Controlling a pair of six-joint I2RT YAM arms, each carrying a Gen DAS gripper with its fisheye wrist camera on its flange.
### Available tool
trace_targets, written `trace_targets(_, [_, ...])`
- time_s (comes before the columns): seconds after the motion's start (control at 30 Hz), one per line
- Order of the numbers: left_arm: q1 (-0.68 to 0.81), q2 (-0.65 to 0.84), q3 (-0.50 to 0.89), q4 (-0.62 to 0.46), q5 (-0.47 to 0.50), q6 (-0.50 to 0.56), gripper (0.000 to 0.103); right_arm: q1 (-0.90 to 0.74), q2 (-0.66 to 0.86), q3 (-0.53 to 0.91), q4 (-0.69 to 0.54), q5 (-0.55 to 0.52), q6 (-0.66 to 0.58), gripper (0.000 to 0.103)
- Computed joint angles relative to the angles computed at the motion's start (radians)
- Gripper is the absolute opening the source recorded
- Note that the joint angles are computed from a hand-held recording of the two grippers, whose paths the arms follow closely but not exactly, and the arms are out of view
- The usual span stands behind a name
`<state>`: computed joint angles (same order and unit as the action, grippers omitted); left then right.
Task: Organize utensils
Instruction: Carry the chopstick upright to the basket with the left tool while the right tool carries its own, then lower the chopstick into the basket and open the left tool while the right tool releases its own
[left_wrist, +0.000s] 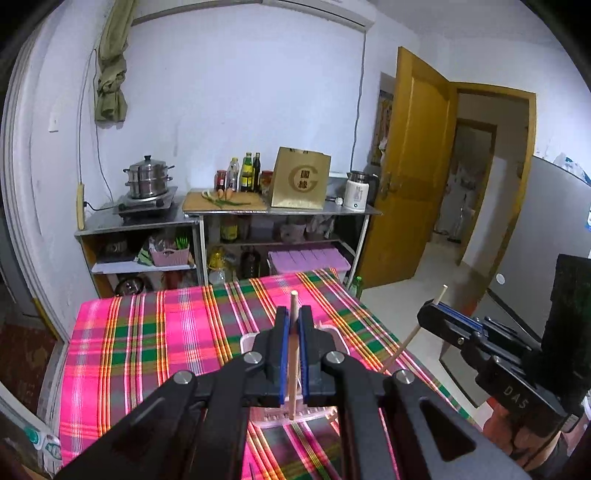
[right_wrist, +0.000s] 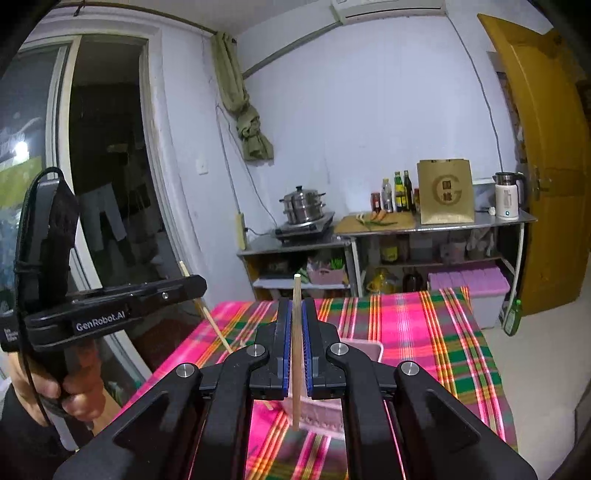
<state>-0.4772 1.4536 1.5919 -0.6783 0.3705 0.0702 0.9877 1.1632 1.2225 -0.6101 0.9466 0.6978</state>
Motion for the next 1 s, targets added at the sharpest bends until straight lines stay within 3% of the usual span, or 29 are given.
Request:
trace_targets(0.17, [0.008, 0.076, 0.055, 0.021, -0.002, -0.013, 0.006, -0.075, 0.004, -0.020, 0.084, -0.053, -0.061, 0.005])
trace_targets(0.5, [0.030, 0.169, 0.032, 0.129, 0.001, -0.016, 0.006, -0.186, 0.051, -0.077, 0.233, -0.150, -0.119, 0.005])
trace_targets(1.0, [0.033, 0.274, 0.006, 0.141, 0.001, 0.011, 0.006, -0.279, 0.141, -0.185, 0.318, -0.279, -0.063, 0.005])
